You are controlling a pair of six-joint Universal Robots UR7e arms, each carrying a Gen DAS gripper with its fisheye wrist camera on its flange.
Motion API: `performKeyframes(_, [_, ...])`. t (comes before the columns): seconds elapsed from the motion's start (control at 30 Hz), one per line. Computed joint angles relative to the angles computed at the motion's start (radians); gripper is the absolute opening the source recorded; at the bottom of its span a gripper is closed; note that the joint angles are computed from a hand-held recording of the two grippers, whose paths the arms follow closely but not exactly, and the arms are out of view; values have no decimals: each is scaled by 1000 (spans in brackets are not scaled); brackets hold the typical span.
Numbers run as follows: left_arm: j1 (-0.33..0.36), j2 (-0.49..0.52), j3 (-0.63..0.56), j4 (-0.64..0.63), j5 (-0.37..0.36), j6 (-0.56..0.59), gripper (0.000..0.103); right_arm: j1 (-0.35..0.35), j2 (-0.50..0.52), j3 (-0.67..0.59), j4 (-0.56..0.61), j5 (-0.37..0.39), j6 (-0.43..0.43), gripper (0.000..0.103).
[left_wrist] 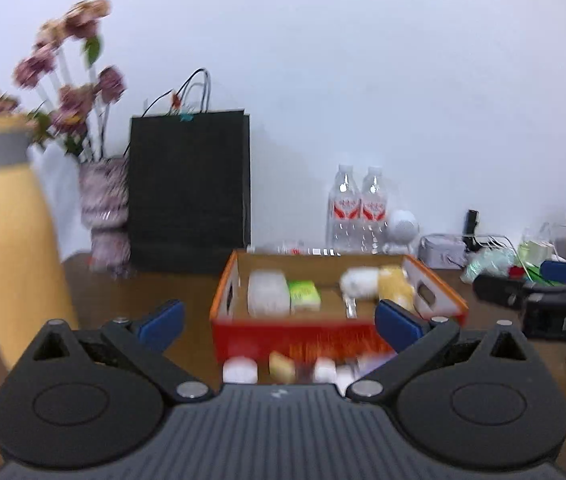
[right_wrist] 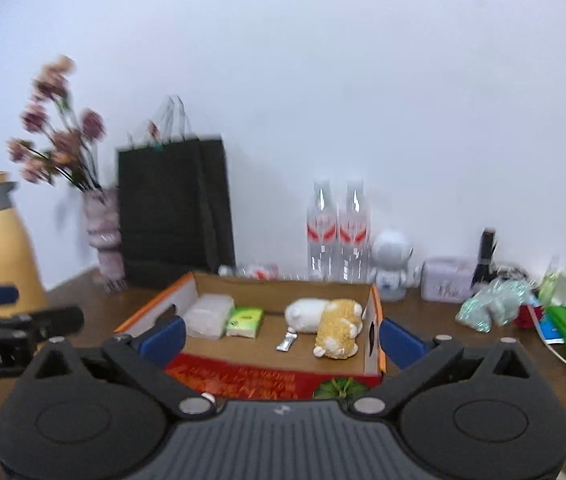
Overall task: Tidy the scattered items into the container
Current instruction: 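Withdraw both tools from the box toward the white device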
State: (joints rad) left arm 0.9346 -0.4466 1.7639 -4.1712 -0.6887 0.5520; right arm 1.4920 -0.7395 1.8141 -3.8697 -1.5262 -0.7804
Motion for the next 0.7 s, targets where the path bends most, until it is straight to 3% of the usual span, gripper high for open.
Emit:
performKeyframes(0.07, [-4, 5, 57, 38, 69, -95, 103, -40, -7, 89, -73, 49, -10, 103])
performKeyframes(0.13, [4, -23, 122, 174, 69, -236, 103, -48, -15, 134, -46, -24, 12, 103])
performKeyframes(0.27, [25, -39, 156, 302, 48, -346, 103, -63, -18, 155, 81, -126, 81, 103])
performKeyframes(0.47, [38, -42, 159, 398, 43, -396, 103, -66, 15, 148, 105, -208, 87, 103])
performKeyframes(0.7, [56, -55, 161, 484, 22, -474, 103, -64, 25, 148, 107, -237, 70, 102])
